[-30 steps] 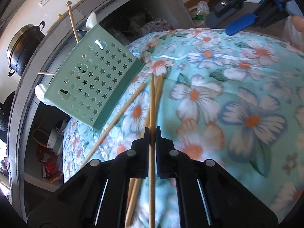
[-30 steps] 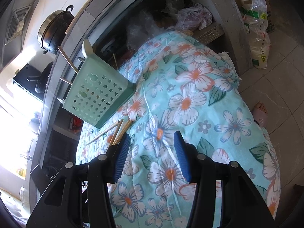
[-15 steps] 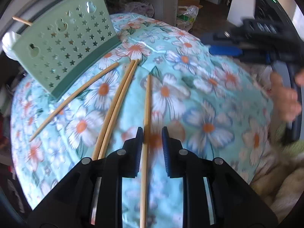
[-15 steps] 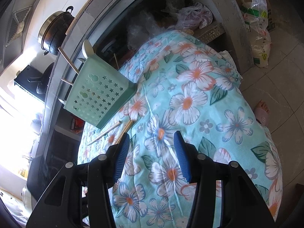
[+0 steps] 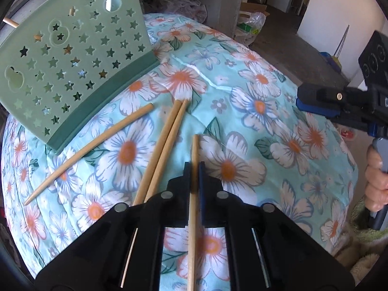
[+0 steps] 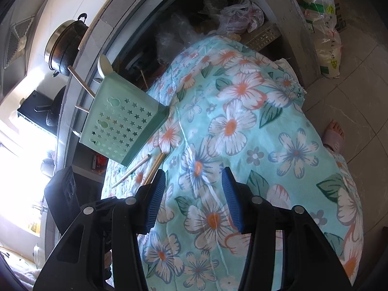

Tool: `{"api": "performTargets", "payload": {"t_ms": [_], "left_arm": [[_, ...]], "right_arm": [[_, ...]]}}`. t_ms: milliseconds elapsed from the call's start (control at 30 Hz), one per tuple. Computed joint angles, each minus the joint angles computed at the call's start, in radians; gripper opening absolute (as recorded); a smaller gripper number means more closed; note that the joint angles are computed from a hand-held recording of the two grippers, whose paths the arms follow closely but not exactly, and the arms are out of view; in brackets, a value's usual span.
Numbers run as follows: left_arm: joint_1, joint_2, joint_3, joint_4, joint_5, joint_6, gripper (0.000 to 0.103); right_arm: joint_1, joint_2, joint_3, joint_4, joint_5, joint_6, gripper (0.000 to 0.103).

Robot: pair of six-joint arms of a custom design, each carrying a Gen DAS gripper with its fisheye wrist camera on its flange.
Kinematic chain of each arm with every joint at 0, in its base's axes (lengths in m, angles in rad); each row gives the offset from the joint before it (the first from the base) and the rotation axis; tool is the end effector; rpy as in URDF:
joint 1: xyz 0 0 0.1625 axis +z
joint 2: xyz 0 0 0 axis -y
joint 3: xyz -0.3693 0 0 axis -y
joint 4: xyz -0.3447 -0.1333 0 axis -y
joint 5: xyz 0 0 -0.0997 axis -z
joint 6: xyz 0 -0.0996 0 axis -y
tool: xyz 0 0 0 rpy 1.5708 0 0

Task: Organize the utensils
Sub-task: 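Lift the wooden chopstick upright with the left tool toward the green holder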

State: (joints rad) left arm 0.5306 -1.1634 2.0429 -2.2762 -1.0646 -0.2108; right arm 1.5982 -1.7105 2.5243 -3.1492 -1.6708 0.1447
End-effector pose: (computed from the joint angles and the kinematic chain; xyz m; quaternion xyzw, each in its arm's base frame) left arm -0.2955 -0.3839 0.1329 0.4085 0.8740 -0.0778 0.2515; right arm 0.1322 -0.3223 0.2751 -0.0729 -0.9240 0.3752 0.0142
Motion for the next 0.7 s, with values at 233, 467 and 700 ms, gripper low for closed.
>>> {"api": "performTargets", "payload": {"t_ms": [233, 467, 700], "left_arm": [[-0.015, -0.067, 0.008, -0.012, 0.020, -0.039, 0.005], [-0.031, -0.161, 0.023, -0.049, 0.038, -0.084, 0.005], [-0.044, -0.215, 0.024, -0.074, 0.057, -0.100, 0.005]], "right_arm": [[-0.012, -0.012, 0.009, -0.002, 0.037, 0.004, 0.048], [-0.010, -0.016, 0.014, -0.005, 0.061, 0.012, 0.048], [0.005, 0.006, 0.004, -0.005, 0.085, 0.027, 0.048]]}}
